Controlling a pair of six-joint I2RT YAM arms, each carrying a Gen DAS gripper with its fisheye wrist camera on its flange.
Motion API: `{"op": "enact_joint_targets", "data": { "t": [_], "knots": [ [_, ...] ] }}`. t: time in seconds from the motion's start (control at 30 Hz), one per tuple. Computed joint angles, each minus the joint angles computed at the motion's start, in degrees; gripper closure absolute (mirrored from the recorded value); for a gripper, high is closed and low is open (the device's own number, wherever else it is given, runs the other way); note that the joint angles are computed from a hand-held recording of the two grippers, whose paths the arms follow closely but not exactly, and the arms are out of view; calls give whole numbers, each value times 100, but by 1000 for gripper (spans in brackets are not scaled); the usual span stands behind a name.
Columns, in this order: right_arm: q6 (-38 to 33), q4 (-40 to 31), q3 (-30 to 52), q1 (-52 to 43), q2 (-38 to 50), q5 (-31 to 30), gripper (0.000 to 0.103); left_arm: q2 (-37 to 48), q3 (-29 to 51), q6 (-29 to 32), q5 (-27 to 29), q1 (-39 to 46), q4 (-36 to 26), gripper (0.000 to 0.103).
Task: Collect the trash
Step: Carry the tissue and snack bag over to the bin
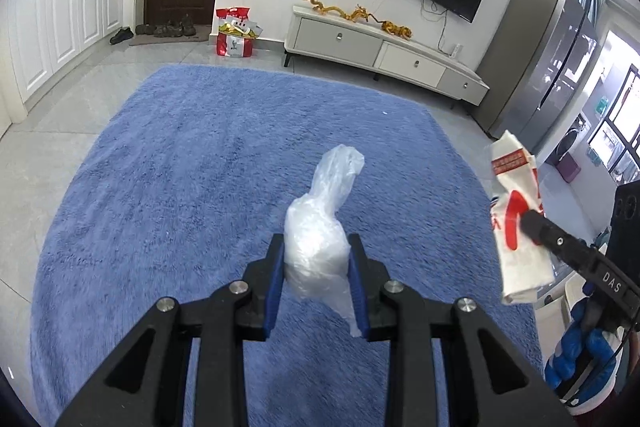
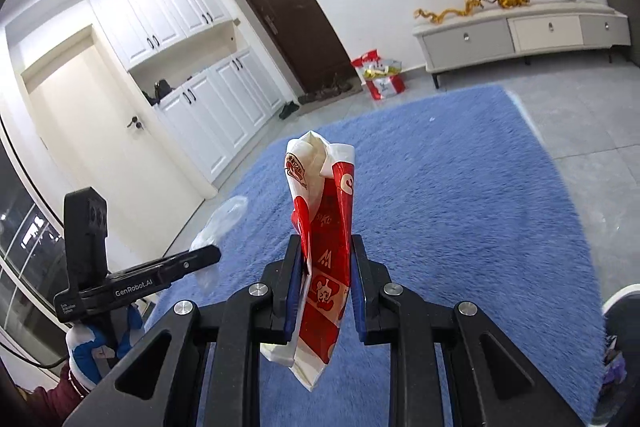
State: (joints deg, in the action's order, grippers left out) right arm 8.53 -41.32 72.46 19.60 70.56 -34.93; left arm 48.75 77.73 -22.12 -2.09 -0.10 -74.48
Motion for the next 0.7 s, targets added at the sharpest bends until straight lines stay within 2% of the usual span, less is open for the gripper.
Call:
{"op": "enact_joint_targets", "data": {
  "t": [0.17,0.27,0.37,0.5,0.7],
  "knots": [
    [-289,-237,-119,-821,-343,-578,81,445,503,-1185,-1390,-2054,-316,75],
    [-575,-432,-172,-1508,-398,-1019,81,885,729,-1675,-1834,-2962,-350,75],
    [-979,-758,-136,-2257,-377,-1393,81,1411,917,-1858,-1907,-3506,-183,75],
    [-1847,-1347,25,-3420,-133,-1720,81,2231,1244,-1846,-1853,-3985,111,75],
    [-2942,-1767,299,-4805,518,-1600,80,3775,2264,-1528,-1644,-4508,384,75]
  ]
}}
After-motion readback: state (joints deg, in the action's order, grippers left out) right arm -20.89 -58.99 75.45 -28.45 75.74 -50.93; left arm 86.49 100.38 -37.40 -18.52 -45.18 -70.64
